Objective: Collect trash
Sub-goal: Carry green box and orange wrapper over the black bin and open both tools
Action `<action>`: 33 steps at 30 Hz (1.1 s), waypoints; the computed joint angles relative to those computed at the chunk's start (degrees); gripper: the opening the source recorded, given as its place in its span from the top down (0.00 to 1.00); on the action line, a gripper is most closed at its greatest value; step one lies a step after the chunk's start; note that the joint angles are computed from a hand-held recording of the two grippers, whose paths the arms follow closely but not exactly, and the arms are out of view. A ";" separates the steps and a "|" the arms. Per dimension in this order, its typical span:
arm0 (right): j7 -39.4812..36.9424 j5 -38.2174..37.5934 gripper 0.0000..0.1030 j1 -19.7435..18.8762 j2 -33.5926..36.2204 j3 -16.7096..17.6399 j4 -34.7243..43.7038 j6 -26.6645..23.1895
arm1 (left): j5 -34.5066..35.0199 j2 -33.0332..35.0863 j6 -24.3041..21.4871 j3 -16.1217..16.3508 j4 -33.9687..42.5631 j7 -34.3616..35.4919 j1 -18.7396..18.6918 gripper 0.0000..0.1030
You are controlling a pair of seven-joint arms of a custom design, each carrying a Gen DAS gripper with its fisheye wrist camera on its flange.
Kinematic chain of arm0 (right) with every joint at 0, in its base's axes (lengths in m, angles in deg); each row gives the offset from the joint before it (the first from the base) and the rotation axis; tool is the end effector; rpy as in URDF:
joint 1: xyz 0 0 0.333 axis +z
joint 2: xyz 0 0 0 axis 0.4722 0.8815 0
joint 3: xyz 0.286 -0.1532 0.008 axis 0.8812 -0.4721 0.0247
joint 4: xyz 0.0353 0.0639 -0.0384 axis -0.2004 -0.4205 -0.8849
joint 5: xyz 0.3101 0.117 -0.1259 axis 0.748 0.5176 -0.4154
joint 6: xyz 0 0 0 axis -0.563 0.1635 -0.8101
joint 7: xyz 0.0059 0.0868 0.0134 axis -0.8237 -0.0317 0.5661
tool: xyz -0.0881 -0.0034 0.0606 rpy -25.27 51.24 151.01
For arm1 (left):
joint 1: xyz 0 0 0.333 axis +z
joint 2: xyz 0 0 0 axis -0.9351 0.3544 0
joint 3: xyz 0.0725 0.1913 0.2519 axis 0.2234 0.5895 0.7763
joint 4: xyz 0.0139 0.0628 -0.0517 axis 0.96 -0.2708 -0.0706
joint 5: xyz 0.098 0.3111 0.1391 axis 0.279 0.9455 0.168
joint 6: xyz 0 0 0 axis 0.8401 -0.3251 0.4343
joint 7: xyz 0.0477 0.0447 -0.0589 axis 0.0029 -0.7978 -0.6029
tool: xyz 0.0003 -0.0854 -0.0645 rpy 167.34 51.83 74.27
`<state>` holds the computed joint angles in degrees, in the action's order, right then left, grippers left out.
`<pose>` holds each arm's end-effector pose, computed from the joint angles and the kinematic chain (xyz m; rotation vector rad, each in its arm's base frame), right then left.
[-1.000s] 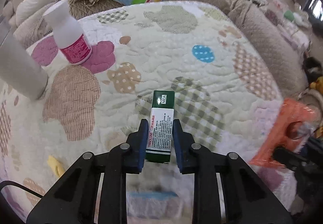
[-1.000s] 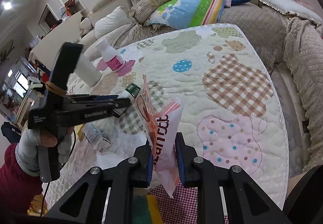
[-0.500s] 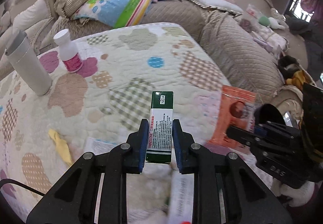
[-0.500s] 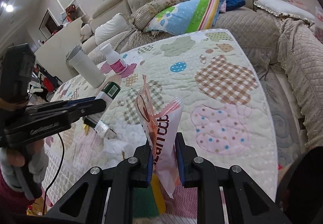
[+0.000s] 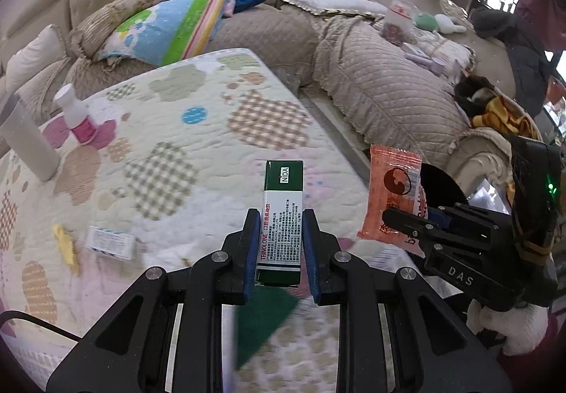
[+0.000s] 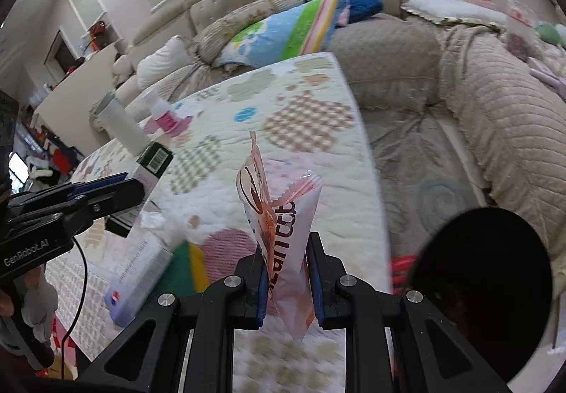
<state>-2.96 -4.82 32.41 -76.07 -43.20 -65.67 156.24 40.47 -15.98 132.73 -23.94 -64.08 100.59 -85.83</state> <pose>0.5214 0.1545 0.3700 -1.6671 1.7950 -0.3254 0.5522 -0.3542 0.4233 -1.4581 2.3708 -0.8603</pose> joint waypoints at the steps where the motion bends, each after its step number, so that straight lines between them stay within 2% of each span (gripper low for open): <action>1: 0.38 0.03 0.82 0.37 -0.79 -0.76 -0.98 0.13 | 0.15 0.07 -0.11 -0.12 0.18 -0.20 -0.44 0.80; 6: 2.21 -0.58 0.82 1.89 -3.95 -4.40 -5.55 0.87 | 0.66 1.30 -0.94 -0.87 1.95 -0.58 -2.61 0.80; 7: 2.35 -0.32 0.82 1.26 -4.47 -4.22 -6.46 1.08 | 0.75 1.66 -1.25 -1.03 2.43 -0.59 -3.05 0.80; 10: 0.84 2.04 0.82 -4.78 -5.53 1.10 -8.55 2.19 | 0.50 3.22 -2.69 -1.74 4.52 -0.31 -4.18 0.80; 15: -0.55 4.72 0.82 -17.33 -6.78 12.26 -11.72 3.70 | 0.23 5.85 -4.36 -2.36 7.88 -0.05 -6.19 0.80; 17: 0.20 4.19 0.82 -20.69 -6.96 14.93 -12.71 4.14 | 0.15 6.89 -5.02 -2.48 9.21 0.00 -6.98 0.80; 20: 2.04 2.33 0.82 -31.47 -6.62 24.35 -14.35 5.30 | -0.15 8.57 -6.10 -2.79 11.41 0.44 -7.86 0.80; 23: 4.79 -0.47 0.82 -37.92 -6.25 29.18 -15.86 6.22 | -0.60 10.50 -7.45 -2.96 13.96 0.71 -8.75 0.80; 27: 7.80 -3.45 0.82 -40.27 -5.85 29.82 -16.83 6.43 | -1.39 12.79 -8.31 -3.52 16.73 1.49 -9.52 0.79; 33: 11.12 -5.86 0.82 -37.19 -6.30 24.62 -17.91 6.35 | -4.11 15.68 -9.31 -5.32 20.21 3.48 -9.46 0.79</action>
